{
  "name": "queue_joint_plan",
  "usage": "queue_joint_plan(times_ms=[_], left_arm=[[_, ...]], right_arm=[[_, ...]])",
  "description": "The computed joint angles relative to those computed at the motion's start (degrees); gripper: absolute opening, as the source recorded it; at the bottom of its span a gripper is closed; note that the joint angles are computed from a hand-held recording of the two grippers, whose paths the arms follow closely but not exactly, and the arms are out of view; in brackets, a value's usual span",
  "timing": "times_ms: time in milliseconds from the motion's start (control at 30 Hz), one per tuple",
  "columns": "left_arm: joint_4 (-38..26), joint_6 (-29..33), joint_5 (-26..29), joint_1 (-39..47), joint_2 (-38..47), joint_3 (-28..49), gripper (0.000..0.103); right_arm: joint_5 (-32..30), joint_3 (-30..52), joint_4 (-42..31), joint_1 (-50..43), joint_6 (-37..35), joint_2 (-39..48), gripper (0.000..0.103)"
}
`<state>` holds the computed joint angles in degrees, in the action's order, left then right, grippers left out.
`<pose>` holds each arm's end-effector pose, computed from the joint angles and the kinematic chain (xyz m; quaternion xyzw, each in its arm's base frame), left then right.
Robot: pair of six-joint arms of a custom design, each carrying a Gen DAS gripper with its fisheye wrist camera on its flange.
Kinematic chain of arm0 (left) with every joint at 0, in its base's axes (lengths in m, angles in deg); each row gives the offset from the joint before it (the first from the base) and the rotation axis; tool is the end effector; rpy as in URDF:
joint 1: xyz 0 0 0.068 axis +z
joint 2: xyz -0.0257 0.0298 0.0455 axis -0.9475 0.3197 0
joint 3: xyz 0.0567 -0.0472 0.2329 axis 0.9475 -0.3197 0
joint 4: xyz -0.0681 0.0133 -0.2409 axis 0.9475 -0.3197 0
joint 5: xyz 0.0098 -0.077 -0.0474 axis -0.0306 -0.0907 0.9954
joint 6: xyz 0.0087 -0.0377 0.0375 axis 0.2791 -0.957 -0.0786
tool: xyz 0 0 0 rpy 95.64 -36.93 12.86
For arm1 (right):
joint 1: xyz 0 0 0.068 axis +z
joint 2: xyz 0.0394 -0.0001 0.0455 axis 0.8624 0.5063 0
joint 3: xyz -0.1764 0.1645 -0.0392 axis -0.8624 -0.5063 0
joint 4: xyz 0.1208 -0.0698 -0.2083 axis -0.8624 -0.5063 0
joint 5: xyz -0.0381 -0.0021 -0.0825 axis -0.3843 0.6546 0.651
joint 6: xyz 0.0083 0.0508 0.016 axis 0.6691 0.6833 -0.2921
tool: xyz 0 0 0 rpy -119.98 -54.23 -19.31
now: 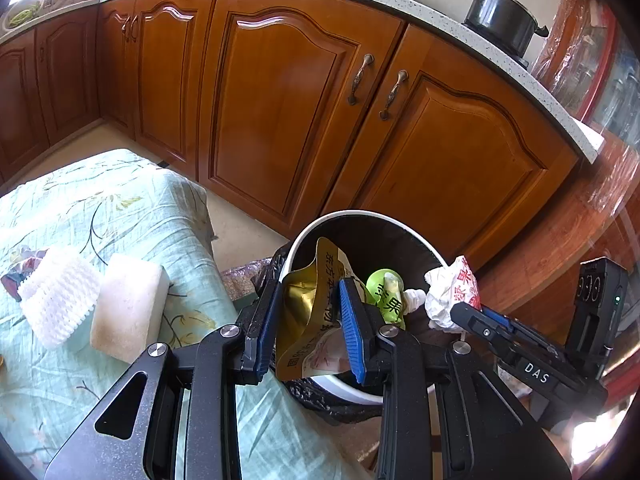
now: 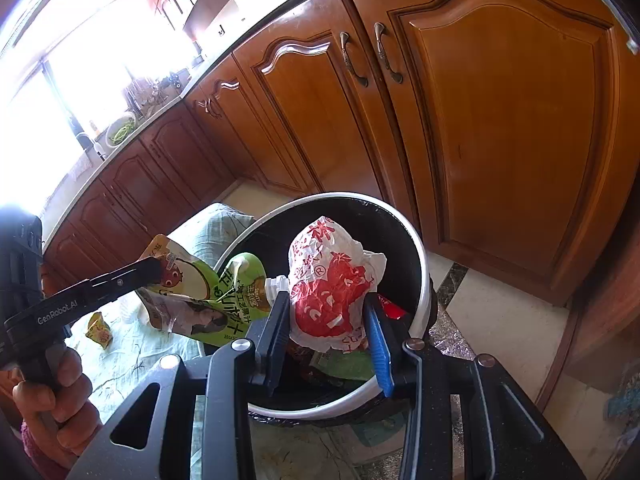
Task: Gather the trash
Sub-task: 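Carry both bags over the bin and open both tools to drop them, then move both open tools back over the table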
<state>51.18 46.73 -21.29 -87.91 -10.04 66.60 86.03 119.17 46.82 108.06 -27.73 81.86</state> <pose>0.2468 -0.0821 0.1946 0.1013 0.9184 -0.1885 0.3327 0.1712 0.1762 0.1665 0.0830 0.9147 0.1828 0.3508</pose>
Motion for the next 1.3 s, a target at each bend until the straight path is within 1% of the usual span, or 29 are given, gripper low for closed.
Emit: queue_joint_plan(times_ms=[33,67,133,233,300,400,533,633,733,767,800,833,933,1067,1167,1300], left_arm=[[0.1,0.0,-0.1,-0.2,0.2,0.1,0.028],[0.3,-0.1,-0.3,-0.5,0.8,0.5,0.028],[0.1,-0.1,-0.1,-0.6,1.8,1.2,0.029],[-0.4,-0.5,1.2,-0.4,2.9,2.0,0.032],[-0.5,-0.9,2.3,0.0,3.1,2.2,0.036],[-0.5,-1.1,2.7,0.4,2.2,1.5,0.041],[-1.3,-0.6,3.6,1.6,0.4,0.3,0.041],[-2.3,0.1,5.2,3.9,-2.2,-1.8,0.041],[-3.6,1.0,7.1,7.3,-6.3,-5.0,0.046],[-4.1,1.4,7.8,8.9,-8.0,-6.4,0.048],[-4.8,2.0,8.6,10.7,-10.0,-7.8,0.051],[-5.6,2.8,9.5,12.5,-11.9,-9.3,0.052],[-8.9,6.6,12.3,19.3,-17.1,-12.8,0.053],[-14.1,13.6,16.1,30.5,-22.2,-16.2,0.053],[-18.5,20.7,20.1,40.4,-22.7,-16.7,0.053],[-22.9,30.3,24.4,52.5,-20.3,-15.9,0.053]], right_arm=[[-0.2,0.5,-0.1,-0.4,-0.3,0.6,0.038],[-0.5,0.8,-0.1,-0.8,-0.6,1.1,0.041],[-0.9,1.5,-0.3,-1.3,-0.9,1.9,0.043],[-1.9,1.7,0.6,-2.1,-1.4,2.5,0.052],[-2.2,1.4,1.1,-2.4,-1.4,2.3,0.058],[-1.7,1.1,1.3,-2.1,-1.0,1.9,0.060],[-0.7,0.1,1.4,-0.5,0.6,0.7,0.060],[0.2,-0.8,2.3,1.3,2.2,-0.1,0.061],[2.1,-1.4,3.4,4.5,4.6,-0.2,0.074],[3.2,-1.5,4.1,6.1,5.6,0.0,0.085],[4.0,-1.7,5.1,7.4,6.4,0.3,0.093],[4.9,-1.5,5.9,8.8,7.2,0.9,0.094],[6.6,-0.3,7.7,12.4,8.9,3.3,0.096],[7.8,2.8,9.5,16.6,10.3,7.8,0.096],[7.7,5.0,10.5,18.6,10.8,10.8,0.096],[6.5,9.2,11.7,20.5,10.3,16.0,0.096]])
